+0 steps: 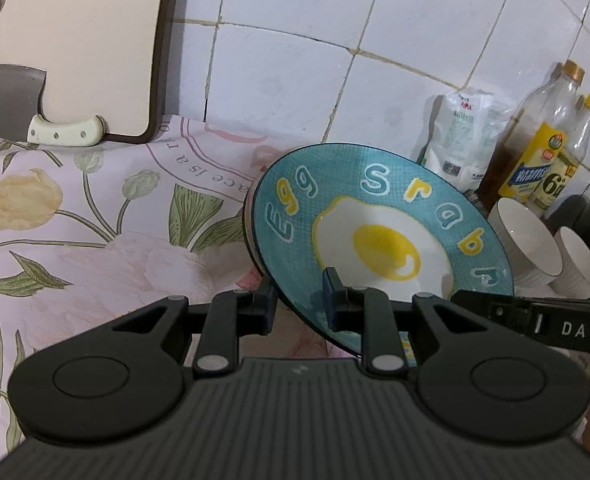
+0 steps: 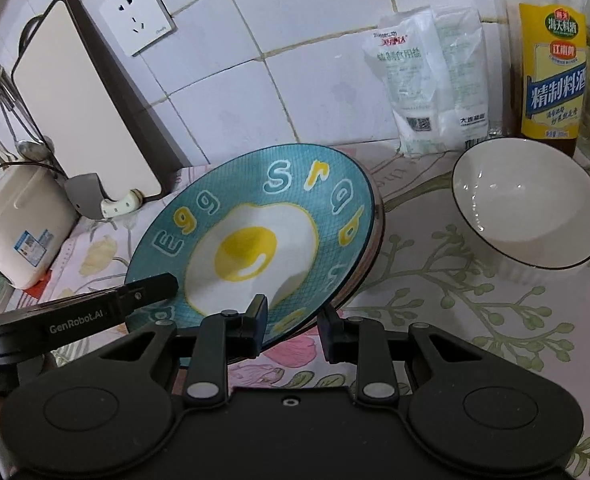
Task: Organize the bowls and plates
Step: 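Lower the egg plate onto the bunny plate and open both grippers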
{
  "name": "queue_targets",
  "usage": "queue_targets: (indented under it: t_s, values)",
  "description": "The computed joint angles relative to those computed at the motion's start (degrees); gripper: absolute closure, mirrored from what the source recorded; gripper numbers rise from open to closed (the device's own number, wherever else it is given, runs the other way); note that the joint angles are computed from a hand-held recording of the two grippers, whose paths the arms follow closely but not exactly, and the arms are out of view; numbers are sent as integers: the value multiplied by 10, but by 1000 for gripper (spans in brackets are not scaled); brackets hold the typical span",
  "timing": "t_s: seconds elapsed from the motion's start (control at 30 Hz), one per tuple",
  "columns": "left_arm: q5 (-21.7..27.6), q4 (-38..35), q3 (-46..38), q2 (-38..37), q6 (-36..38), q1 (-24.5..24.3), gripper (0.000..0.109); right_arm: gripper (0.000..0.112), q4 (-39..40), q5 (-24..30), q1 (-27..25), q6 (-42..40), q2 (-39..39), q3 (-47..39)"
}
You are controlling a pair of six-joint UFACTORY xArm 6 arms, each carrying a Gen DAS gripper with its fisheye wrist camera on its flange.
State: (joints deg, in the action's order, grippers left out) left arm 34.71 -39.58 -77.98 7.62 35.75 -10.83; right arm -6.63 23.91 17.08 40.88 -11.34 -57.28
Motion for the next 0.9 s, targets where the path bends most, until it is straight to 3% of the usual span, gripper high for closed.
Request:
queue_targets:
  t_s: [0.17, 0.43, 0.53, 0.7, 0.8, 0.9]
  values:
    - [-3, 45, -7, 4, -28, -7, 86, 78, -4, 12, -1, -2, 4, -9]
    - [7, 135, -28, 13, -81, -18, 85, 74, -84, 20, -4, 39, 15, -18]
    - [-3, 152, -24, 13, -91, -23, 78, 74, -150, 22, -2, 76, 18, -20]
    - [-42, 137, 10, -4, -76, -29, 65, 70, -258, 3, -6, 138, 24, -13]
    - [-80, 95, 35, -21, -42, -28, 54, 70, -344, 0, -3, 218, 10, -1]
    - [-77, 70, 48, -41, -6, -21, 54, 70, -343, -16, 3, 221, -17, 18]
